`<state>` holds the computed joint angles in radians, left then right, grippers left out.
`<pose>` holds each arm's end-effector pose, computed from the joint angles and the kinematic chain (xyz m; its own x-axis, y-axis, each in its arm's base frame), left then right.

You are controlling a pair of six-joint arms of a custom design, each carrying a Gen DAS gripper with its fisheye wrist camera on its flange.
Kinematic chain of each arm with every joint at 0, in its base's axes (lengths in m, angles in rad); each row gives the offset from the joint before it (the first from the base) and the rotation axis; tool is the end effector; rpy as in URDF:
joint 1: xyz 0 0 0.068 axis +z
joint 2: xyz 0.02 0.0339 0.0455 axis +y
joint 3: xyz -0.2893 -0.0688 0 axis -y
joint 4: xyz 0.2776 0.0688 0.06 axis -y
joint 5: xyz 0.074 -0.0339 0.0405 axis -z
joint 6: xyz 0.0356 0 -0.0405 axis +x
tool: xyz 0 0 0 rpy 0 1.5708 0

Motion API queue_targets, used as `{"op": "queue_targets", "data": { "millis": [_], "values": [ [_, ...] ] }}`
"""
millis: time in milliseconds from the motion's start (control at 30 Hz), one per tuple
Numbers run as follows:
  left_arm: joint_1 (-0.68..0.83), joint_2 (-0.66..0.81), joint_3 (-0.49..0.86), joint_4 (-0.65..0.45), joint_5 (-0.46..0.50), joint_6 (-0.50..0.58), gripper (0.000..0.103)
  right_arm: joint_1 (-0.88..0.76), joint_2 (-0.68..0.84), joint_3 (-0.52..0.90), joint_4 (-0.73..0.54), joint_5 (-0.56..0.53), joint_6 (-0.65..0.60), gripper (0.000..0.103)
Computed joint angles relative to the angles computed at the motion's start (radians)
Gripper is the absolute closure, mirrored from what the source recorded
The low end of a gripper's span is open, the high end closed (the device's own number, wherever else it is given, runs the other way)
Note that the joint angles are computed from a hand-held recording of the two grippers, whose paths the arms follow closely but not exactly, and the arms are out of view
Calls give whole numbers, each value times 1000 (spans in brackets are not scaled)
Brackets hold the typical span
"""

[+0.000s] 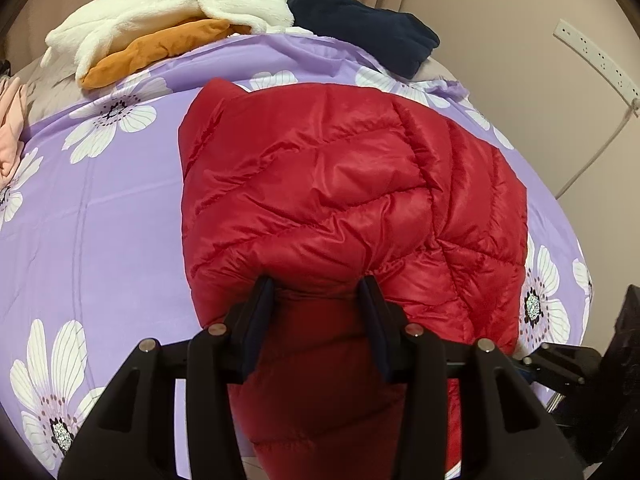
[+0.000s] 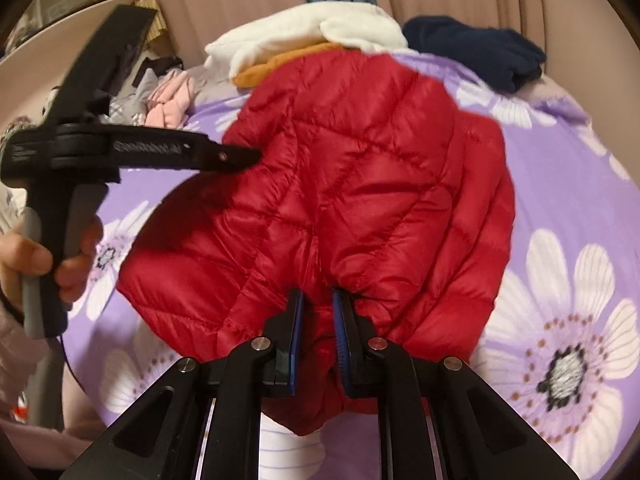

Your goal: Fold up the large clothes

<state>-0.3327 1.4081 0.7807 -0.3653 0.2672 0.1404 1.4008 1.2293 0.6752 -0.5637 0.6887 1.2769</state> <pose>0.2732 -0.1043 0.1939 -0.7206 0.3918 -0.5720 0.5577 0.8177 -0.1425 0.0621 0.2279 0.1998 -0.7273 0.1307 -0.6737 -0.0612 0.9654 0.2534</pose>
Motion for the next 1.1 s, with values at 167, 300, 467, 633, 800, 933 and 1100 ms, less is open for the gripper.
{"op": "queue_targets", "data": {
  "millis": [167, 300, 467, 633, 800, 933, 1100],
  "values": [
    [32, -12, 3, -29, 33, 2, 57, -2, 8, -32, 64, 5, 7, 91],
    [121, -125, -38, -95, 126, 22, 57, 19, -42, -55, 69, 25, 37, 92],
    [206, -263, -130, -200, 238, 113, 57, 41, -55, -69, 88, 40, 76, 91],
    [147, -309, -213, -176, 152, 141, 56, 42, -103, -67, 75, 22, 89, 91],
    [111, -300, -202, -172, 118, 114, 51, 71, -229, -17, -30, 156, 84, 89],
    [101, -307, -208, -174, 93, 116, 51, -7, -250, 50, -95, 168, 30, 82],
    [84, -308, -207, -179, 73, 115, 49, -142, -159, 124, -67, 78, -100, 82]
  ]
}}
